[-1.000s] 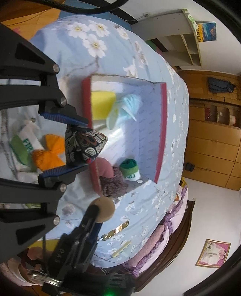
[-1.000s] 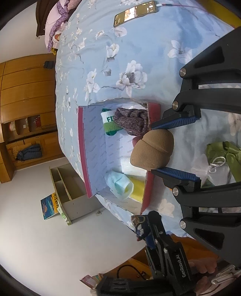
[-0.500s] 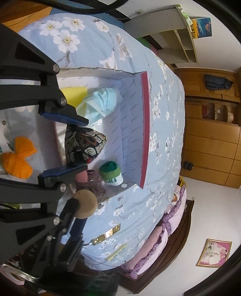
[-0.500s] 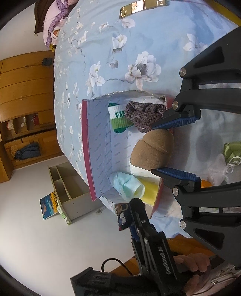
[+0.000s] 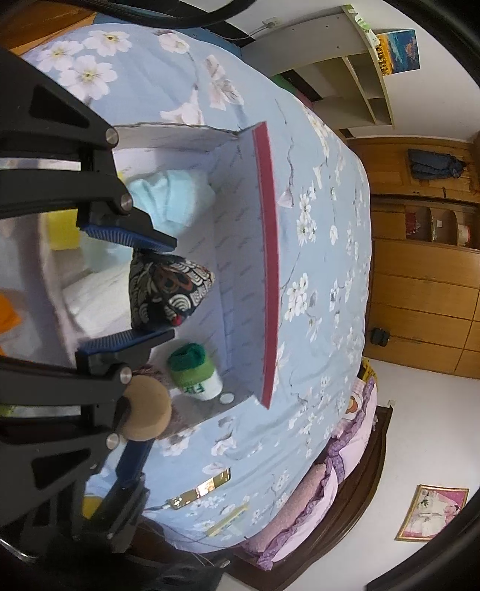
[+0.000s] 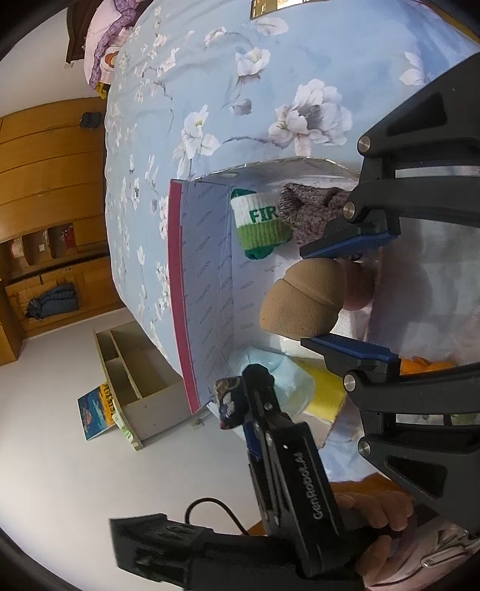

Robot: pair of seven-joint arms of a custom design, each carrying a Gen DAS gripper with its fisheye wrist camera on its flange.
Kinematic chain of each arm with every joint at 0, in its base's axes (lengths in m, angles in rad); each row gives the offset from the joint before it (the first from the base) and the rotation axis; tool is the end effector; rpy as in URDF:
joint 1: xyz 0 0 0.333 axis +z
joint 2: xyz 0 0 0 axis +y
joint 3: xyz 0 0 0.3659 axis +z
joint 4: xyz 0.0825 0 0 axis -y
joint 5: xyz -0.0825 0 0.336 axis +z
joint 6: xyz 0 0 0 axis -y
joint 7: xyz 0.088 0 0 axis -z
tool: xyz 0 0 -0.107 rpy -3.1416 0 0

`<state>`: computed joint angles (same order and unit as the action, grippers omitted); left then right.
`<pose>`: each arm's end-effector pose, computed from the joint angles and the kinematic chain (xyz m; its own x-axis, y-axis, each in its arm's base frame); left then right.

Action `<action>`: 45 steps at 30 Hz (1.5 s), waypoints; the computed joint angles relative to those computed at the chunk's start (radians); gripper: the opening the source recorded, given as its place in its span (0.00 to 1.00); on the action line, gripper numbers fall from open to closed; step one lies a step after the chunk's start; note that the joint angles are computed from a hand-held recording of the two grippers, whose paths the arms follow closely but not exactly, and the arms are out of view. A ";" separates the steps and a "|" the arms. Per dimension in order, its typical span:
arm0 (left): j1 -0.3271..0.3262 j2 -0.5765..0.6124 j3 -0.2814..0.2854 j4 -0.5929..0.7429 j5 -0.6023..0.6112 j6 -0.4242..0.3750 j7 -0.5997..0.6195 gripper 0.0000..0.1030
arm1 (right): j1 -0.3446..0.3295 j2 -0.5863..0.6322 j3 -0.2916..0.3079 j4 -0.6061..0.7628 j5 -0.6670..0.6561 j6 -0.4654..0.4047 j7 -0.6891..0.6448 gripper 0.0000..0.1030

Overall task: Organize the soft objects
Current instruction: 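Open the left tool to drop the cloth while the right tool releases the tan sponge in the box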

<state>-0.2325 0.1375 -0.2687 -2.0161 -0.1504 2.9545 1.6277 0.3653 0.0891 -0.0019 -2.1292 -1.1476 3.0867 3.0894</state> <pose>0.5307 -0.2684 0.5586 -0.4369 -0.8913 0.1210 -0.6619 0.2275 -0.7143 0.4799 0.2625 0.5127 0.0859 -0.9630 -0.2555 -0.6564 0.1382 -0.7416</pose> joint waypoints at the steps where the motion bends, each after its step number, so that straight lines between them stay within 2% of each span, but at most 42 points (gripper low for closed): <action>1: -0.003 0.012 0.006 0.014 0.010 -0.007 -0.008 0.41 | -0.001 0.005 0.000 0.004 0.002 -0.001 -0.001 0.40; 13: -0.011 0.147 0.028 0.150 0.100 -0.039 -0.071 0.41 | 0.038 0.077 -0.052 0.056 0.054 -0.016 -0.046 0.40; 19: -0.032 0.205 0.066 0.200 0.158 -0.070 -0.140 0.41 | 0.068 0.113 -0.093 0.086 0.037 -0.011 -0.028 0.40; 23: -0.051 0.232 0.094 0.215 0.208 -0.076 -0.186 0.42 | 0.065 0.137 -0.090 0.092 0.092 -0.012 -0.077 0.40; 28: -0.046 0.242 0.086 0.223 0.233 -0.075 -0.197 0.42 | 0.100 0.150 -0.118 0.102 0.102 -0.036 -0.096 0.40; 33: -0.034 0.247 0.068 0.224 0.225 -0.072 -0.191 0.49 | 0.107 0.157 -0.114 0.112 0.124 -0.074 -0.120 0.40; 38: -0.041 0.249 0.068 0.231 0.237 -0.086 -0.173 0.63 | 0.114 0.156 -0.118 0.117 0.101 -0.085 -0.102 0.41; 45: -0.052 0.253 0.077 0.238 0.249 -0.095 -0.188 0.67 | 0.122 0.161 -0.113 0.129 0.026 -0.104 -0.037 0.44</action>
